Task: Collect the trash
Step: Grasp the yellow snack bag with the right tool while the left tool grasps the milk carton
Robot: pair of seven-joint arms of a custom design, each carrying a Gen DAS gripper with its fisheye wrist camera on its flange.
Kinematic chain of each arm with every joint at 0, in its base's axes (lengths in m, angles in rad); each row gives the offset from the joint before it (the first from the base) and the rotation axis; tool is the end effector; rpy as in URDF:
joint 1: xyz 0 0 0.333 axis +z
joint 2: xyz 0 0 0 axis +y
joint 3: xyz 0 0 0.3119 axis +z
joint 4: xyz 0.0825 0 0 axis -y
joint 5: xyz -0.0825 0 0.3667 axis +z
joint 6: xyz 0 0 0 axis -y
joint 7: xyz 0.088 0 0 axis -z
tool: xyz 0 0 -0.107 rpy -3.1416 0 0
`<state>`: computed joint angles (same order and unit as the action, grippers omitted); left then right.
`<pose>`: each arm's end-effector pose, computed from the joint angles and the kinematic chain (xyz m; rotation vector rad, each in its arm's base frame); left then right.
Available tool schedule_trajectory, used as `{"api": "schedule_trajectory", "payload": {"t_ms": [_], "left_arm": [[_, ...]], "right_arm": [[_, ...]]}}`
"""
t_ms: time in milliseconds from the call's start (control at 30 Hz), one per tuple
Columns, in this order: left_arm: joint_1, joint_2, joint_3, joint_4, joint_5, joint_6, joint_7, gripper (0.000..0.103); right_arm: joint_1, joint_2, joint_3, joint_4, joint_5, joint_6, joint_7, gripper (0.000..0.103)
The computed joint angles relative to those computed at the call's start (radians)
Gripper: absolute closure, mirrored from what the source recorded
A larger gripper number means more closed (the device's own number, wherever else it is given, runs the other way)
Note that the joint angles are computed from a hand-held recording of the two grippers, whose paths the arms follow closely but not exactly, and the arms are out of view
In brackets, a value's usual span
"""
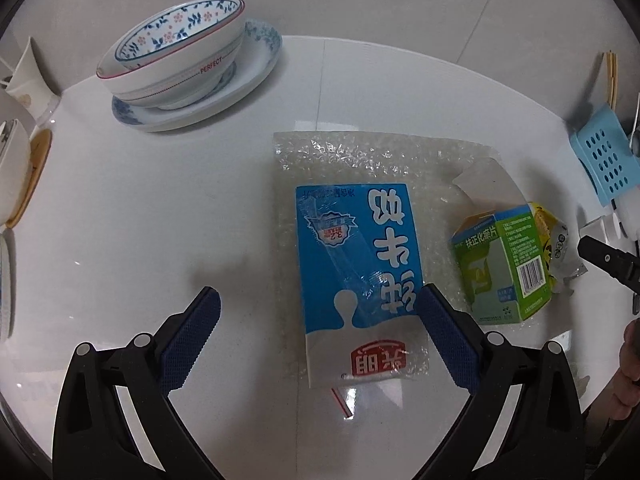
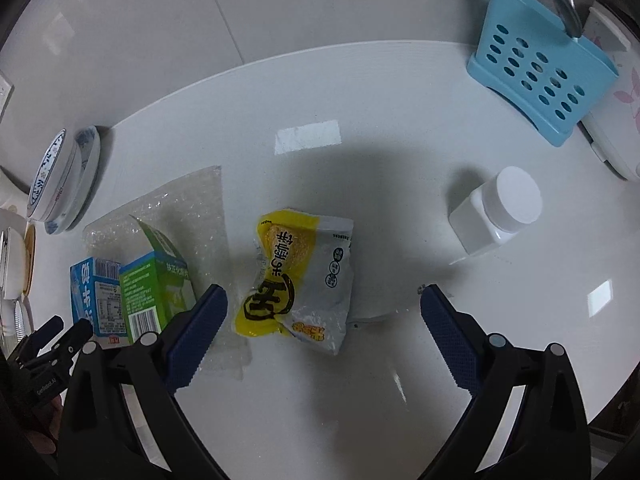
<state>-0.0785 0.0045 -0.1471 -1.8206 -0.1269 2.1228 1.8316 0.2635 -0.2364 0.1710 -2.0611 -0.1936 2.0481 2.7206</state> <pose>0.5593 -0.1341 0.5560 -1.6006 2.5113 -0.4374 0.4491 0.2042 0.5580 -1.2969 2.5997 -0.3218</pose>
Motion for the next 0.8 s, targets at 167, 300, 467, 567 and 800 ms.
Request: {"api": "schedule_trajectory", "payload": {"t_ms": [167, 300, 467, 567, 800], "left_arm": [[-0.007, 0.038, -0.011, 0.044, -0.007, -0.014, -0.010, 0.006], [-0.011, 0.058, -0.020, 0.076, -0.015, -0.033, -0.020, 0.007], [-0.029, 0.073, -0.031, 0.077, 0.048, -0.050, -0.059, 0.009], [-0.035, 0.072, -0.035, 0.070, 0.064, -0.061, -0.075, 0.022], [-0.042, 0.090, -0.035, 0.095, 0.107, -0.091, -0.123, 0.041]], "right_arm": [[-0.008, 0.069, -0.038, 0.013, 0.073, 0.041, -0.031, 0.010], [-0.008, 0.105, -0.052, 0.028, 0.098, 0.044, -0.039, 0.012], [-0.002, 0.129, -0.060, 0.052, 0.103, 0.007, -0.034, 0.015], [0.003, 0.139, -0.061, 0.064, 0.103, -0.014, -0.031, 0.023], [0.016, 0.182, -0.071, 0.143, 0.102, -0.128, -0.013, 0.052]]}}
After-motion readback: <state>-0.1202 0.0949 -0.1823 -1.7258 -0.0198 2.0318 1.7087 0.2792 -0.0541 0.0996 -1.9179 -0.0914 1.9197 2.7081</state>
